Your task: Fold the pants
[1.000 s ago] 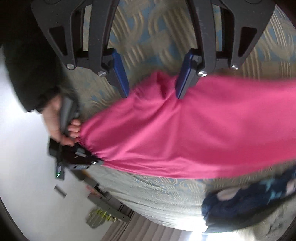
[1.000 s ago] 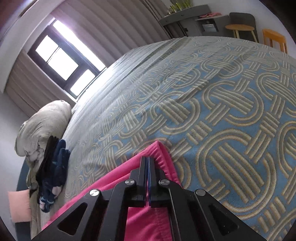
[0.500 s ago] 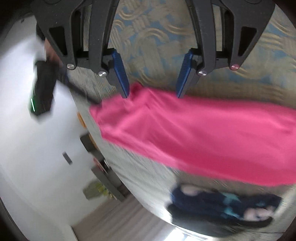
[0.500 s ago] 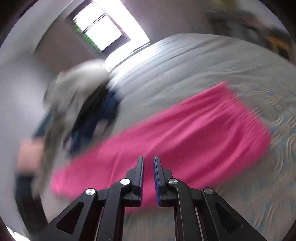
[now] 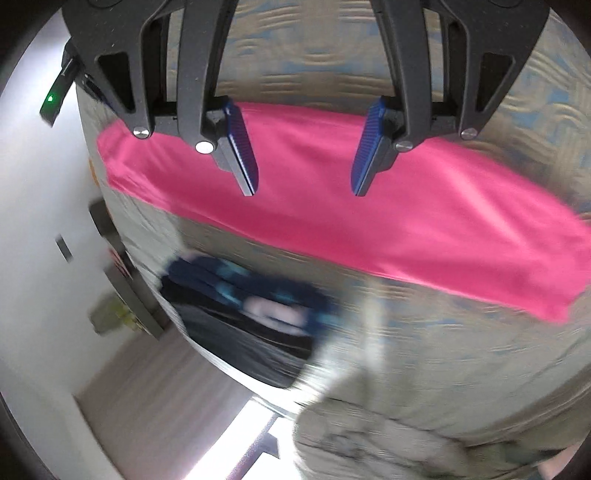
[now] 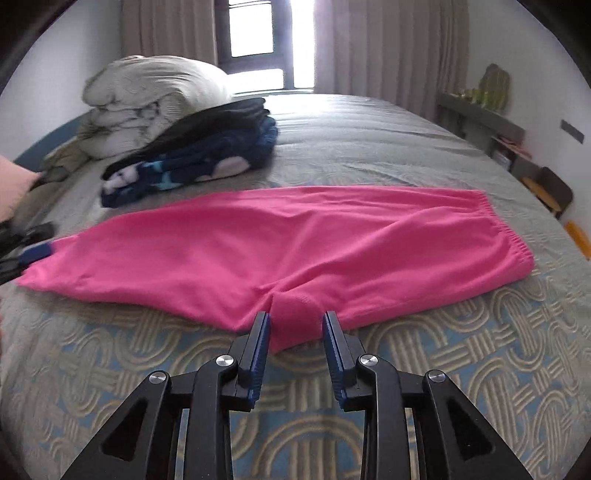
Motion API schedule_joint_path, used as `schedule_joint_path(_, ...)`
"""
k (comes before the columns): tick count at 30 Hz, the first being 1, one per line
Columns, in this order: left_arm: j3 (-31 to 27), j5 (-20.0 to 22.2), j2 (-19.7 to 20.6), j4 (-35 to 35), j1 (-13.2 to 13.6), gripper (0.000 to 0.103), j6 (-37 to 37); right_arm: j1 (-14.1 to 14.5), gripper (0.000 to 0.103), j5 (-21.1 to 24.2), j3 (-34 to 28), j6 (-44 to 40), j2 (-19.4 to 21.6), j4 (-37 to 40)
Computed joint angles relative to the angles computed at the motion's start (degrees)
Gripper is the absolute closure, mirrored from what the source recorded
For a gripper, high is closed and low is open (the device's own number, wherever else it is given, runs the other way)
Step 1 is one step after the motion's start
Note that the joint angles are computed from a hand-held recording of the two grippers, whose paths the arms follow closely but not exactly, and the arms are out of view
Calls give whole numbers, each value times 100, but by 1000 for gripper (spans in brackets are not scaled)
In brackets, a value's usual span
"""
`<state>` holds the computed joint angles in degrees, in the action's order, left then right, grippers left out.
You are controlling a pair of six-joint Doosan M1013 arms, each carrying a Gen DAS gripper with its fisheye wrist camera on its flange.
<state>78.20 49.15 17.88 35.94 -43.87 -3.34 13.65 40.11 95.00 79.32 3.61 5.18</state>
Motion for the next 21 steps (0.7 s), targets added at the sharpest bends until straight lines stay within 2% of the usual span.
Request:
schedule_joint_path(2,195,86,-125,79,38,50,-279,36,72,243,-112,138,117,-95)
schedule_joint_path(4,438,58,-255,81,94,50,-466,-13,72,172,-85,-63,94,269)
schedule_joint_path(7,576,303,-290,84,163,50,-616,83,74,207,-110,178,126,-145)
schedule_joint_path(9,723,287,-333,-53,248,51,-717,194,78,157,-95,512,121,-621)
schedule_joint_path(10,838,108,-390,28,249,51,-861,249,92,126,-82,735,116,-896)
schedule_joint_path(12,970,-77,-463,127,256,51,-976,245,97,161,-83,791,107,-908)
schedule_joint_path(18,806,692,-415,234,221,51,-761,222,99,284,30,475,-8,-746)
schedule_joint_path(21,902,802,-518,235,240,51,-793,179,99,395,37,143,-26,-420)
